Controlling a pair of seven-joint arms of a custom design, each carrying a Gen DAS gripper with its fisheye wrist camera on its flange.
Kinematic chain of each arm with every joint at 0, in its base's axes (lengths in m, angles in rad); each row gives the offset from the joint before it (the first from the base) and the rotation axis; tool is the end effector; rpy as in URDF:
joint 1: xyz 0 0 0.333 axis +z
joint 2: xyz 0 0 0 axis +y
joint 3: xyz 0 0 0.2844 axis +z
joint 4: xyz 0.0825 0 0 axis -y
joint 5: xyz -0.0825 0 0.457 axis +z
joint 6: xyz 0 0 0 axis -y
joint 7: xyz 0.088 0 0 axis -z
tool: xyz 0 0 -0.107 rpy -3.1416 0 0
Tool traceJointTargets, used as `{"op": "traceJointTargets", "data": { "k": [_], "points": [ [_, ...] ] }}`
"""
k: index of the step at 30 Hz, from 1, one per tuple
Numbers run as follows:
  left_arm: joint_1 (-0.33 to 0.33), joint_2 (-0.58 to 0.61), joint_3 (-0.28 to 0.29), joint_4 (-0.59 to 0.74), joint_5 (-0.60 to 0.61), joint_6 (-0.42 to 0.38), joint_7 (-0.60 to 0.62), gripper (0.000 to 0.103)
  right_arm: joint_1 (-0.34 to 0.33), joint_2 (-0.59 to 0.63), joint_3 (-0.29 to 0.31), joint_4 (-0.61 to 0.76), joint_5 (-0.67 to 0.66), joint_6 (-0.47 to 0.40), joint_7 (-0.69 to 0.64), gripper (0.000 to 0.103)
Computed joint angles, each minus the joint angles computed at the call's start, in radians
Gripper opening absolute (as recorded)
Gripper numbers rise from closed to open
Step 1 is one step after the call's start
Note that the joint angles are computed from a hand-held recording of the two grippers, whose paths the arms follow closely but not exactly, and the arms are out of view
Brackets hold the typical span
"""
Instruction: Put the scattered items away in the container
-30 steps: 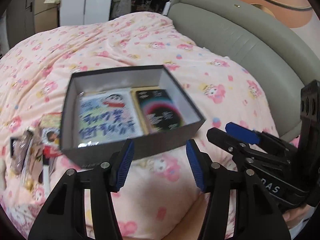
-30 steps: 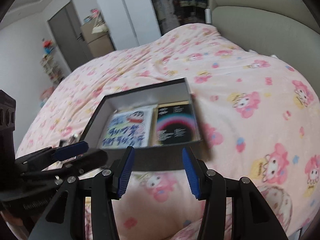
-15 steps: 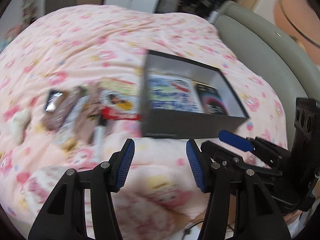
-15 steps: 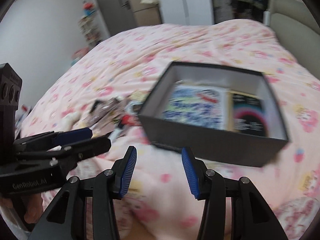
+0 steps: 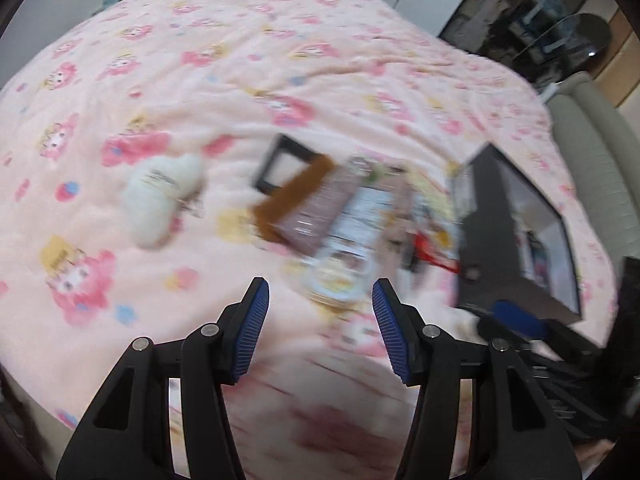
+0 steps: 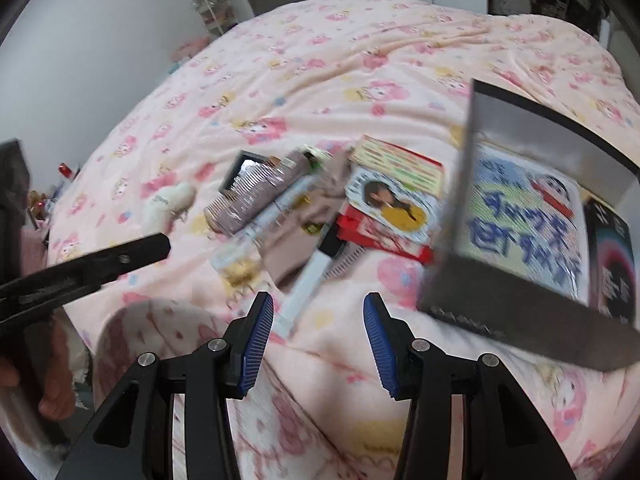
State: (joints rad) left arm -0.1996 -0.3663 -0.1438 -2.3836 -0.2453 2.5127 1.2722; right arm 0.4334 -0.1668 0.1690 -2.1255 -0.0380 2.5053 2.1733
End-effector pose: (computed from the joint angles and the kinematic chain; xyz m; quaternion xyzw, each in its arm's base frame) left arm 0.5198 -0.1846 0.4507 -0.7219 0.6440 -0.2485 0.0484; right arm 0.5088 0.3536 0.4835 -0.6909 0.6707 -0.0771 0.2588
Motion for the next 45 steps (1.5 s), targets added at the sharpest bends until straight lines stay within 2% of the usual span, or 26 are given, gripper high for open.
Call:
{"op": "traceJointTargets", "data": {
  "k": [2,5,9,13,15,16,19,23,25,27,29,37,40,41,42,43,44,45],
  "points": [
    [0.007,0.037,0.026,0.023,-0.017,-0.021,0.036,0.054,0.004,0.031,-0.003,0.032,0.014,0.012,-0.031,0.044],
    [0.007,0.061,0.064,0.029,-0.121,-0.020,0.121,0.054,0.012,0.120,-0.016,0.111,0.102,0.015,-0.104,0.044],
    [0.031,0.057,0.066,0.013,-0.148,-0.038,0.167,0.054,0.002,0.284,-0.016,0.262,0.278,-0.027,-0.223,0.044],
    [0.046,0.060,0.074,-0.005,-0.202,-0.043,0.178,0.054,-0.022,0.403,0.000,0.363,0.390,-0.059,-0.267,0.044],
    [0.053,0.078,0.065,0.008,-0.195,-0.062,0.172,0.054,-0.034,0.441,0.011,0.391,0.441,-0.078,-0.285,0.038],
    [0.052,0.082,0.062,0.014,-0.195,-0.072,0.182,0.054,-0.036,0.438,0.017,0.383,0.460,-0.061,-0.303,0.030],
    [0.050,0.080,0.050,0.021,-0.194,-0.075,0.192,0.054,-0.030,0.378,0.025,0.309,0.485,0.029,-0.335,0.024],
    [0.026,0.048,0.046,0.026,-0.239,-0.060,0.211,0.054,-0.018,0.266,0.019,0.197,0.492,0.083,-0.345,0.019],
    [-0.001,0.029,0.047,0.032,-0.274,-0.061,0.240,0.054,-0.016,0.170,0.016,0.103,0.552,0.103,-0.405,0.016],
    [-0.036,0.017,0.043,0.042,-0.309,-0.066,0.283,0.054,-0.002,0.073,0.001,0.005,0.561,0.115,-0.404,0.011],
    [-0.059,0.024,0.032,0.059,-0.320,-0.066,0.306,0.054,0.018,-0.022,-0.024,-0.096,0.615,0.125,-0.429,0.010],
    [-0.132,0.144,-0.045,0.185,-0.338,-0.098,0.285,0.054,0.038,-0.343,-0.071,-0.410,0.541,0.150,-0.263,0.011],
    [-0.155,0.199,-0.077,0.213,-0.320,-0.049,0.316,0.054,0.038,-0.438,-0.090,-0.496,0.512,0.142,-0.203,0.012],
    [-0.169,0.218,-0.081,0.215,-0.304,-0.012,0.343,0.054,0.024,-0.462,-0.082,-0.516,0.486,0.136,-0.169,0.013],
    [-0.157,0.251,-0.108,0.235,-0.218,0.002,0.301,0.053,0.006,-0.482,-0.069,-0.533,0.450,0.128,-0.132,0.013],
    [-0.153,0.275,-0.116,0.259,-0.163,-0.019,0.259,0.053,-0.014,-0.505,-0.056,-0.549,0.410,0.112,-0.098,0.014],
    [-0.155,0.291,-0.117,0.275,-0.164,-0.030,0.256,0.053,-0.037,-0.530,-0.041,-0.564,0.367,0.096,-0.058,0.015],
    [-0.161,0.306,-0.112,0.285,-0.233,-0.022,0.303,0.053,-0.050,-0.550,-0.032,-0.577,0.335,0.086,-0.024,0.015]
  ]
}}
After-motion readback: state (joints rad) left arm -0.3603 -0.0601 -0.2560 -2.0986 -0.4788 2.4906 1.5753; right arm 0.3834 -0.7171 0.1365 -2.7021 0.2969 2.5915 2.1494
